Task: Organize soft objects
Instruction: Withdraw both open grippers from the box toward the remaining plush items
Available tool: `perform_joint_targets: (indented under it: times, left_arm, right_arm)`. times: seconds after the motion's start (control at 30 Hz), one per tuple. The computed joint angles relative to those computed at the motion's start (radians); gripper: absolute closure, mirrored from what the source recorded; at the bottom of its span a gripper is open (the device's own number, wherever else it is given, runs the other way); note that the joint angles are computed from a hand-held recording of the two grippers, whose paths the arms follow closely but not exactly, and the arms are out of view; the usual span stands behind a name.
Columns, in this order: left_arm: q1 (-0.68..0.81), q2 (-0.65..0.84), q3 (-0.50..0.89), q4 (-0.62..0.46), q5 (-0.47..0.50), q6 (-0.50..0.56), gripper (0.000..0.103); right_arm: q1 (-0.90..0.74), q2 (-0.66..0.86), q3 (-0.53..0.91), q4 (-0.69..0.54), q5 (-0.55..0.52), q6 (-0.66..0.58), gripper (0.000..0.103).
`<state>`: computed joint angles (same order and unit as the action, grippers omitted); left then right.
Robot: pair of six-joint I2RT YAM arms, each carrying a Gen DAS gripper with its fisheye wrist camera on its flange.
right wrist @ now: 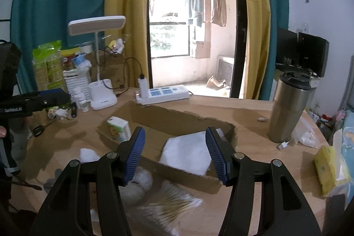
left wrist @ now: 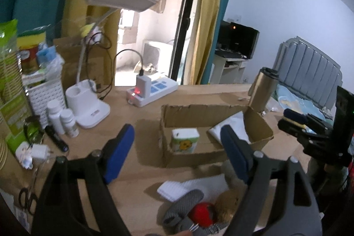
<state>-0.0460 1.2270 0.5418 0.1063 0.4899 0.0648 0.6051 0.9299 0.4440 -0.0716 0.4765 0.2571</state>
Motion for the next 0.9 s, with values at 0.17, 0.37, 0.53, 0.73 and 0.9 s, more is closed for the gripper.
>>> perform_joint_targets:
  times: [0.17,0.37,0.53,0.73,0.9]
  left_arm:
    - [0.055,-0.035,-0.044,-0.032,0.034,0.02,0.021]
    - [0.101,-0.051,-0.089,-0.055,0.065,0.055,0.021]
    - [0.132,-0.052,-0.119,-0.067,0.104,0.08,0.021]
    - [0.113,-0.02,-0.153,-0.064,0.098,0.101,0.021]
    - [0.11,-0.015,-0.189,-0.052,0.094,0.104,0.021]
  right_arm:
    - [0.09,0.002,0.002,-0.021,0.047,0.036,0.043]
    - [0.165,0.06,0.009,-0.011,0.064,0.095,0.042]
    - [0.213,0.131,0.016,0.007,0.063,0.143,0.042]
    - [0.255,0.194,0.018,0.034,0.046,0.198,0.042]
    - [0.279,0.25,0.024,0.057,0.014,0.227,0.042]
